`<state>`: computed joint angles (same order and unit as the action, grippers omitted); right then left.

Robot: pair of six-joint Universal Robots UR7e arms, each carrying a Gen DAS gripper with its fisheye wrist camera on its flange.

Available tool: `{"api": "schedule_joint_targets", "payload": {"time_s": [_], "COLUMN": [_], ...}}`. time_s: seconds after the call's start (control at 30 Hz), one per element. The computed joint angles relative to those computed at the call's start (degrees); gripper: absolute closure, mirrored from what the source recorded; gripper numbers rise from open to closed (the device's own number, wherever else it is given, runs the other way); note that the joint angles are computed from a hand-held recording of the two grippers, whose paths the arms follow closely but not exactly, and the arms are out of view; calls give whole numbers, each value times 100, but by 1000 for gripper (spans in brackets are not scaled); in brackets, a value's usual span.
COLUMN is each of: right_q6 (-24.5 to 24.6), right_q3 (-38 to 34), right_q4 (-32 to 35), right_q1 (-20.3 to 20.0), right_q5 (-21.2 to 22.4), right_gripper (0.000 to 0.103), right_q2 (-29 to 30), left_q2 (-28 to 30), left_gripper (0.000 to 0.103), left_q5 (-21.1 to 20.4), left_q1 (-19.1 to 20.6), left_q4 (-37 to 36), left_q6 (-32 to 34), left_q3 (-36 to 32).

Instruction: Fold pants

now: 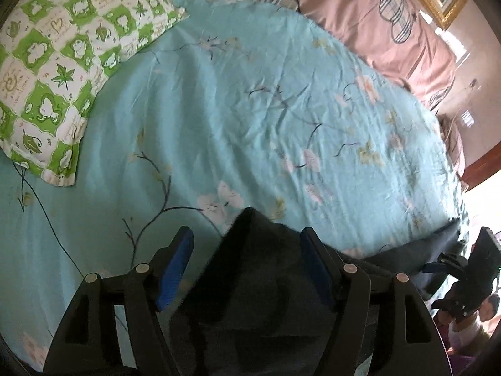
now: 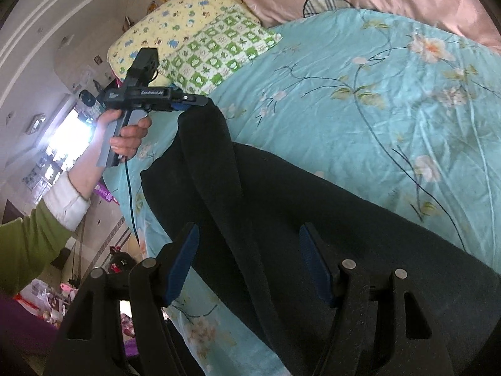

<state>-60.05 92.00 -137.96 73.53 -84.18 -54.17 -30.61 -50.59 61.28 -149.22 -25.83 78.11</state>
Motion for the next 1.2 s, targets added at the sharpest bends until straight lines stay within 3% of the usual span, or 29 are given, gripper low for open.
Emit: {"api": "schedule_joint_targets", "payload": {"time_s": [0.2,0.27,0.43,0.5,0.57,0.67,0.9,1.2], "right_q6": [36,26,-8,-77,-177,-338,-477,-931], "right_q3": [-73,-63,-114,-100,-56,38,279,703], "right_q4": [5,-75,32,44,21,-79,-375,-549], "right_q1": [63,83,110,144,182,226,192,200], "right_q5": [-80,-95,-72,-141,-257,-384,46,127], "right_gripper": [36,36,38,57,67,95,96,96], "right_q2": [142,178,242,266,289,290,71,-217], "left_q2": [85,138,277,269,231,71,-130,-264], "left_gripper": [37,55,63,71,90,94,98,100], "left_q5": [-110,-91,314,391,586,582,717,919], "left_q1": [64,44,-85,-139,-232,-315,-593,-1024], "left_q4": [36,-78,-149,-281,-412,-757,-1302,-2120], "left_q6": [130,274,531,651,630,628,811,801], "left_q3": [-71,-79,-128,-56,58,333,848,1624]}}
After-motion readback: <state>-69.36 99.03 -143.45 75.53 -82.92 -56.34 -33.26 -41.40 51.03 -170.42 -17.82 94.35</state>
